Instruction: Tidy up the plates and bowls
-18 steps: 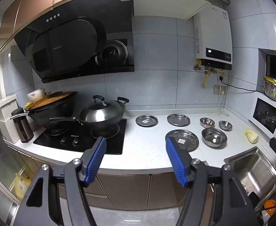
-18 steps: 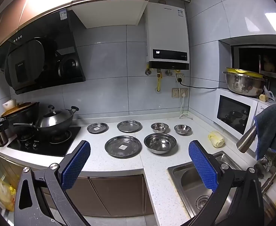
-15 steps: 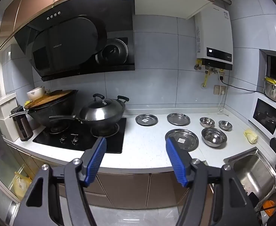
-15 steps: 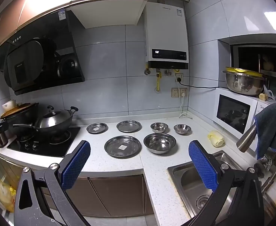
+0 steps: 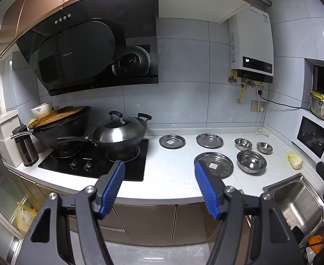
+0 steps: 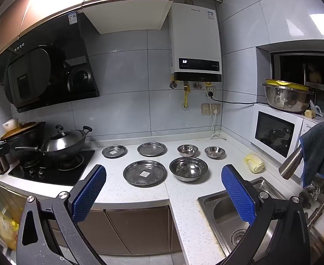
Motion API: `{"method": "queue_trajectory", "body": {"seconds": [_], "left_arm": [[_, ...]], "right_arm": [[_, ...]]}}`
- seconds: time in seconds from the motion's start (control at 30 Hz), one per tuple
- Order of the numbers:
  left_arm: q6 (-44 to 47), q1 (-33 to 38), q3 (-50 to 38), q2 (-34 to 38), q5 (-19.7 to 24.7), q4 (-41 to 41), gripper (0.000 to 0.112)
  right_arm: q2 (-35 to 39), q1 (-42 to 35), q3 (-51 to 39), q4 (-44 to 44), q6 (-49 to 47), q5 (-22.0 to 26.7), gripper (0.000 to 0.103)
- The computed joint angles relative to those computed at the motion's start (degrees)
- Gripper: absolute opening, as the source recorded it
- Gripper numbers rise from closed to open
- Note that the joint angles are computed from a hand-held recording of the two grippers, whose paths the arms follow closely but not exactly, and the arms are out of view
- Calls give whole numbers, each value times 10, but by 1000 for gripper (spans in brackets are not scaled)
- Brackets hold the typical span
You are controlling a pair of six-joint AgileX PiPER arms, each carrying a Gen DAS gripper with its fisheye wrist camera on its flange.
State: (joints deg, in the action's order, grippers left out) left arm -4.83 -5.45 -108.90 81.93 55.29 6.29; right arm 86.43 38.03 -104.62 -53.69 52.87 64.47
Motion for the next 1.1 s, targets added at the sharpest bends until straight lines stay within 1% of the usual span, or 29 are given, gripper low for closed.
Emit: {"method": "queue_trajectory", "body": {"seconds": [0.13,0.27,0.6,0.87,1.1], "left_arm": [[-3,-3,1,-1,1,2,64],[8,4,-13,5,11,-11,64],[17,11,-2,0,5,-25,64],[15,9,3,-2,3,-21,64],[19,14,7,-4,1,-27,64]], "right_arm": [[3,1,-5,1,-2,3,102],[4,2,-5,-1,0,3,102],[8,7,-9,-5,2,8,102],[5,14,-5,-15,16,18,102],[4,11,-5,-13,14,16,102]]}}
